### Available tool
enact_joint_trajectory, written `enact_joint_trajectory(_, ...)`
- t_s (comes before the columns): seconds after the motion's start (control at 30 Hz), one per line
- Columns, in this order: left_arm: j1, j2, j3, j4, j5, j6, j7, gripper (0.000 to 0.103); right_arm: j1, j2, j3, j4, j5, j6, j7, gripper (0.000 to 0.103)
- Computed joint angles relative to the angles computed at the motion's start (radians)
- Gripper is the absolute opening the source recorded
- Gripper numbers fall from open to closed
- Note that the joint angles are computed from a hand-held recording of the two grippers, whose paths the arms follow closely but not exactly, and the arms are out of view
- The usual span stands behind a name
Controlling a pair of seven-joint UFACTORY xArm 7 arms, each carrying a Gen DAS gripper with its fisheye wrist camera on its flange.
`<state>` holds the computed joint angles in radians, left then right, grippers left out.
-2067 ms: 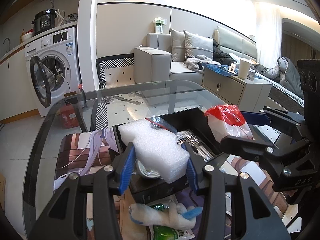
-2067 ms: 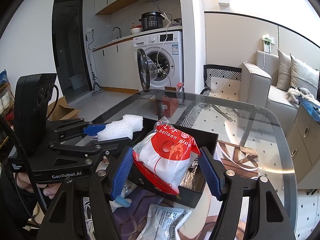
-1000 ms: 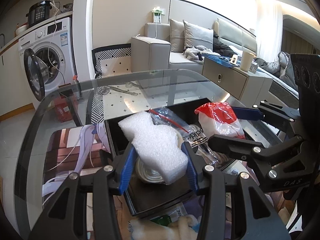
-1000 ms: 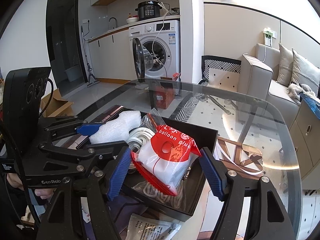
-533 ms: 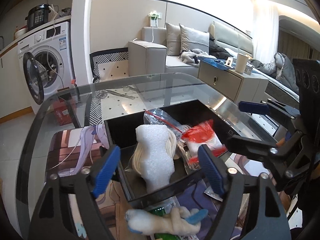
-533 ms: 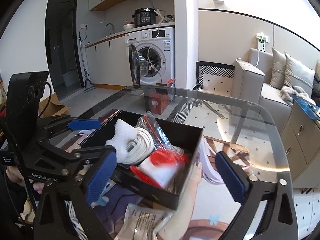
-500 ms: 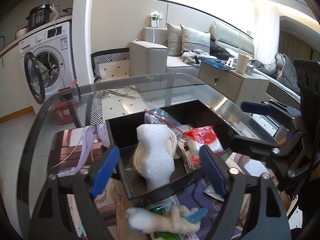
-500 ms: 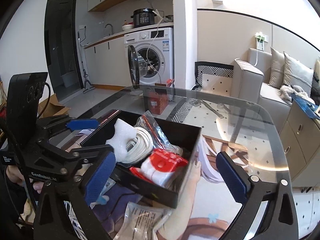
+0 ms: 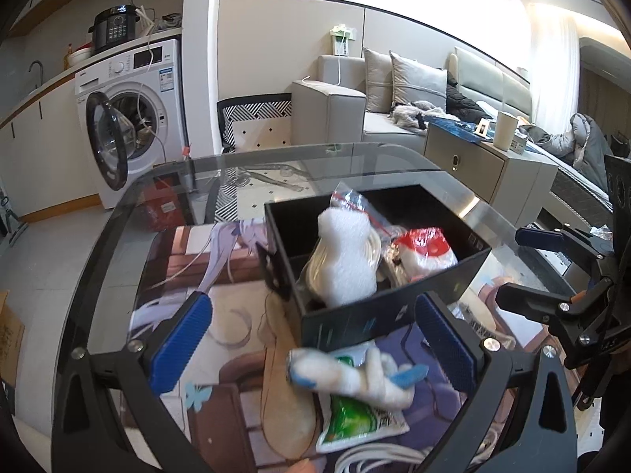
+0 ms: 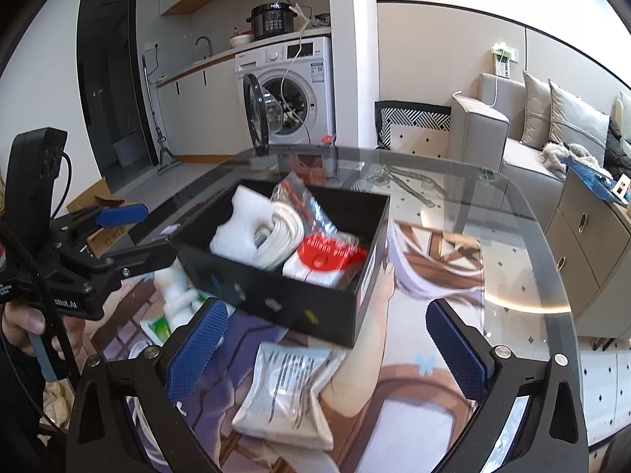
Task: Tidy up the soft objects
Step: 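Move left tool toward the white plush toy while right moves toward the white sachet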
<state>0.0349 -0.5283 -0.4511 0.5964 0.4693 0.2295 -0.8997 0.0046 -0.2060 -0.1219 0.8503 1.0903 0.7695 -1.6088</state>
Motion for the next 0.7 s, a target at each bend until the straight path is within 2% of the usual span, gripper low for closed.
enact_joint_trajectory(0.17,-0.023,-0.028,0.004,-0.034,-0.016,0.012,-0.007,0.103,-0.016,0.003,-0.006,-0.004,-0.06,0.057,0.063,0.102)
enact_joint_trajectory(0.27,-0.048,-0.039,0.011,-0.051,-0.034,0.023,-0.001,0.103,-0.016,-0.008,0.001,-0.026,-0.07,0.028,0.061,0.102)
enact_joint_trajectory(0.7,-0.102,-0.035,0.033,-0.071,-0.072,0.043,0.02,0.103,-0.019,0.015,0.0,-0.053,-0.12,0.01,0.084,0.102)
